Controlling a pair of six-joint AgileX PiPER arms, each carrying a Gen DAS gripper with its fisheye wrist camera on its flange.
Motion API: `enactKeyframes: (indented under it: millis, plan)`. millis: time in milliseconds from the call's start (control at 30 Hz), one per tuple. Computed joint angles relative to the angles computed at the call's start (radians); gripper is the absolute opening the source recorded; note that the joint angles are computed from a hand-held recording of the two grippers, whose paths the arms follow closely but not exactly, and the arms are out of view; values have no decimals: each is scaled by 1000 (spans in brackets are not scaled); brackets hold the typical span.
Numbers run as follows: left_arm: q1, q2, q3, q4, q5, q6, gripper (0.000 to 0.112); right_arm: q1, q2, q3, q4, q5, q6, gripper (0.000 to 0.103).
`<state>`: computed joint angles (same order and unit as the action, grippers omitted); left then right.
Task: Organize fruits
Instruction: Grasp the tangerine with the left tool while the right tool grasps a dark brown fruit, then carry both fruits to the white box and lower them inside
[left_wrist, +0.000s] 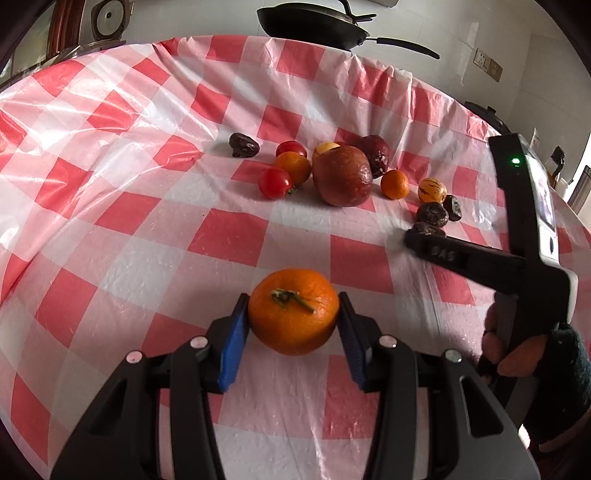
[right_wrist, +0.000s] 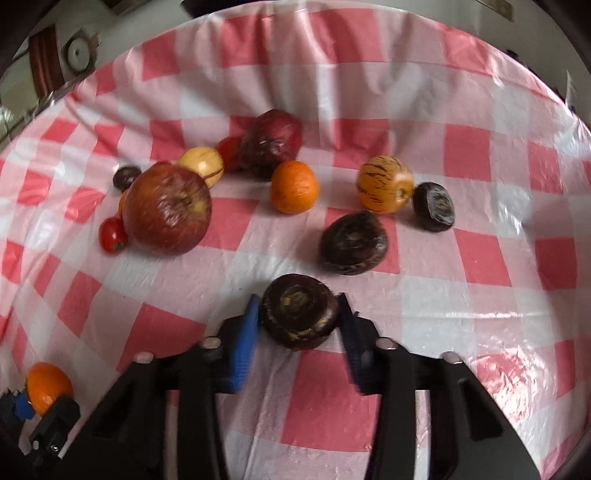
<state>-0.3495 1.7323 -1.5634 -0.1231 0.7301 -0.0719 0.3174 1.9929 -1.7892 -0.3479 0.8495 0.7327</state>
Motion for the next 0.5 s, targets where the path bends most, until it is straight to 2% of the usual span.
enactKeyframes:
  millis: [333, 500]
  plan:
    - [18, -8, 15, -38, -15, 17, 47, 24, -159, 244, 79, -159, 10, 40]
    - [77, -86, 113, -123, -47, 47, 47, 62, -254, 376, 118, -223, 8, 40]
